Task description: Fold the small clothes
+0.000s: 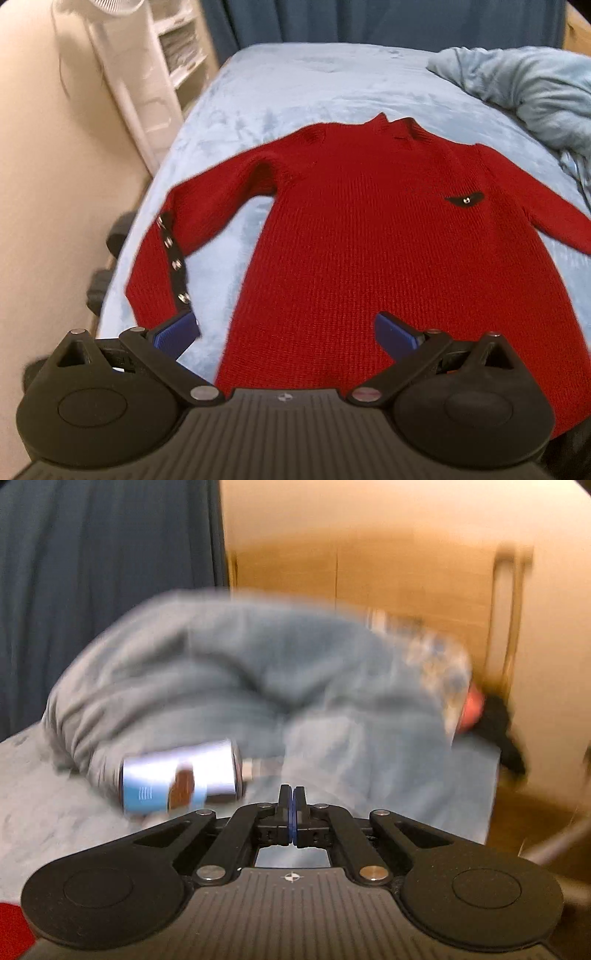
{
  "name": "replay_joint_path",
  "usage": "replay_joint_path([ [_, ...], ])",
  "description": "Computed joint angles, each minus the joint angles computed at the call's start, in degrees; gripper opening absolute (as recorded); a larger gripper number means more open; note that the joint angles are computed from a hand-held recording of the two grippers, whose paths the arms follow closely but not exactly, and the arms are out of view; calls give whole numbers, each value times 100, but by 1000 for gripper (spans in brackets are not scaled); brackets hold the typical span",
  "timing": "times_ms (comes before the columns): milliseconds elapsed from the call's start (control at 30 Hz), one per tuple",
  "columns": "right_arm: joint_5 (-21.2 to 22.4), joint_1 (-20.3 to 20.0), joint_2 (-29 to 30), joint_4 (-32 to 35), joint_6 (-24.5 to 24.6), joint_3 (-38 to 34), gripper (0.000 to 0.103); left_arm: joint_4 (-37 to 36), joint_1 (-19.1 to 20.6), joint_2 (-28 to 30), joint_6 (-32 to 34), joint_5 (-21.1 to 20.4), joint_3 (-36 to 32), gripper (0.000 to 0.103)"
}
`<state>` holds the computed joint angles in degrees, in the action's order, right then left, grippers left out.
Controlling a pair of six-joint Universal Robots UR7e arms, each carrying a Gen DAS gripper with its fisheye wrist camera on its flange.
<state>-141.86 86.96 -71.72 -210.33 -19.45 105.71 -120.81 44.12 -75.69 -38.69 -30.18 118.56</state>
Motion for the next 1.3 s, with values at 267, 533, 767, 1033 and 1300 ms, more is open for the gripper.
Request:
replay_joint_path([
  [267, 907, 327, -440, 1589, 1124, 1470, 23, -305, 78, 203, 87, -186, -77, 103],
  [533, 1377, 1475, 419, 2218, 1357, 2077, 44, -212, 320, -123, -20, 97, 72, 103],
  [767, 1540, 2130, 965, 2910, 1916, 1725, 45, -1819, 901, -265, 1153, 721, 328, 103],
  [1033, 1242, 2365, 1303, 3480, 2339, 1356, 45, -2867, 1937, 222, 3174, 364, -138, 103],
  [1300, 1207, 2429, 1570, 4002, 2339, 1145, 45, -2467, 2468, 512, 3016, 492, -687, 103],
])
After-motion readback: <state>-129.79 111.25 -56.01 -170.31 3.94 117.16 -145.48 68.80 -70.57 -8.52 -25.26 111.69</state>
